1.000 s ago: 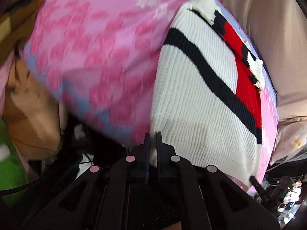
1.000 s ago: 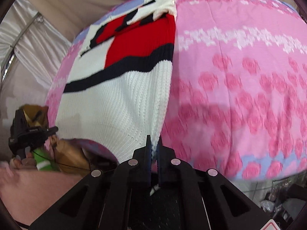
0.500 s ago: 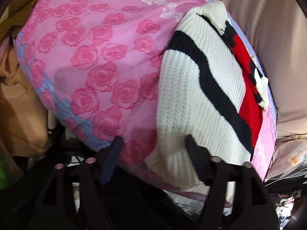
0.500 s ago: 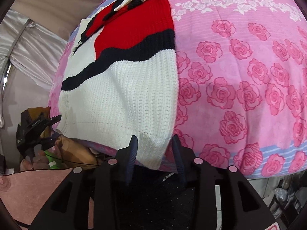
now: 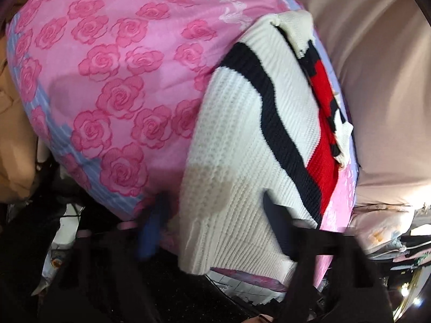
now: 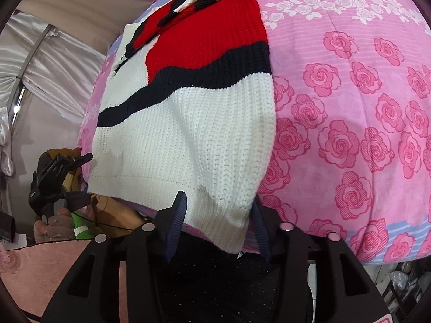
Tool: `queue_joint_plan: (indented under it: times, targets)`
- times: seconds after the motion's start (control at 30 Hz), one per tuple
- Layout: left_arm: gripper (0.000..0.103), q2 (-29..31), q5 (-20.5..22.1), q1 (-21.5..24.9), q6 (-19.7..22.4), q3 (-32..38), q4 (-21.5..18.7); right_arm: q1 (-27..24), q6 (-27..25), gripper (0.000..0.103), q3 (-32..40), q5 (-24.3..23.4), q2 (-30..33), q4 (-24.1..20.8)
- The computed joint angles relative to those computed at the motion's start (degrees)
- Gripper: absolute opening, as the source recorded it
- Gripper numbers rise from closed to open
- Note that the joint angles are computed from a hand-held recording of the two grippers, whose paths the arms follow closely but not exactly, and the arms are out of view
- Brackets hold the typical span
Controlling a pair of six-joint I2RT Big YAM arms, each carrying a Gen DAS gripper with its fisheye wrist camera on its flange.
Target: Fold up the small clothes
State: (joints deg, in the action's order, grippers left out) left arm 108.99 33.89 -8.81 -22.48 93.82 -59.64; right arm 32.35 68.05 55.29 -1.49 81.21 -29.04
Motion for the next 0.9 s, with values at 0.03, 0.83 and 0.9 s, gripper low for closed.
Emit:
queue_joint_plan:
  times: [0.03, 0.83, 0.9]
  targets:
    - [0.012, 0.31, 0.82, -0.02, 0.58, 0.47, -0.52, 0.03, -0.37, 0.005, 0.47, 0.46, 0.19, -0.07]
    - [0.010, -7.73, -5.44, 1.01, 24.32, 5.59, -23.93, 5.32, -6.80, 0.004, 4.14, -2.41, -8.93, -14.67]
    - [0.010, -6.13, -5.45, -0.07, 23.41, 9.33, -21.58, 3.07, -6.73, 0.004, 4.70, 1.21, -9.59, -13.18]
